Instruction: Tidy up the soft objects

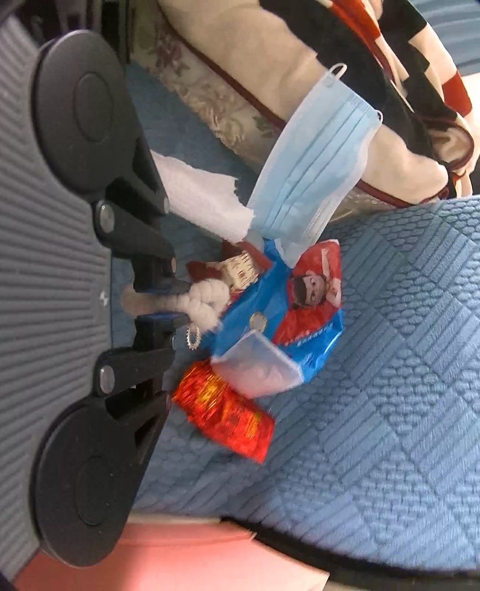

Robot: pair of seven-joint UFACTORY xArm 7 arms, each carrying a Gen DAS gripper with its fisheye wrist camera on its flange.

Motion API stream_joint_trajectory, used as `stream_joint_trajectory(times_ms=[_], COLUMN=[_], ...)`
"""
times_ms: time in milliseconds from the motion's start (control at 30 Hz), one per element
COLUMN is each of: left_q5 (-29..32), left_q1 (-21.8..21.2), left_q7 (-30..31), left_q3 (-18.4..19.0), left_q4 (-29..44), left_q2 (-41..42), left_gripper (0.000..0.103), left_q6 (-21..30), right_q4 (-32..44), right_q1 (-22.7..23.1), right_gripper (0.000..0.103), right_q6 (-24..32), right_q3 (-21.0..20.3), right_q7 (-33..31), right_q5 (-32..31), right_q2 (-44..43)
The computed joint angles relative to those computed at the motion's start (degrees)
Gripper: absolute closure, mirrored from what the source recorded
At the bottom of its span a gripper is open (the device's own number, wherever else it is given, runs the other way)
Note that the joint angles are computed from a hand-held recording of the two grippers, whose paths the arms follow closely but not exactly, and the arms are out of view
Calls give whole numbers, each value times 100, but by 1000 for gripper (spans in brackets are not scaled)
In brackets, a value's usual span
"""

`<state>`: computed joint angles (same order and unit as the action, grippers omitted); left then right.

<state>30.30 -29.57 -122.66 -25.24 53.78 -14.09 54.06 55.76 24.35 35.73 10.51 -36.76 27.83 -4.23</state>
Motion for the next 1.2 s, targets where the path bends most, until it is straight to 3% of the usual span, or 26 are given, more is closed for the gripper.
stream_joint_trajectory(times_ms=[167,733,1000,1200], left_q5=[10,324,305,543], left_q1=[-31,-187,-237,-322], left_q7=[-8,-196,4,354], left_q3=[-31,-315,-440,-501], left_q4=[-6,336,837,1689], left_q2=[-4,-115,-115,202], left_gripper=[97,97,97,97], left_q6=[-61,212,703,1346], right_q4=[-160,-1138,-989,-600], right_q1=[-112,-27,-192,-335], right_gripper=[90,90,90,90], right_q6=[346,715,1361,1711], right_q3=[-73,-397,-612,-769], right_q7=[530,695,791,658], right_q5=[-495,-652,-795,-786], right_q2=[-414,-2038,-2384,-2424])
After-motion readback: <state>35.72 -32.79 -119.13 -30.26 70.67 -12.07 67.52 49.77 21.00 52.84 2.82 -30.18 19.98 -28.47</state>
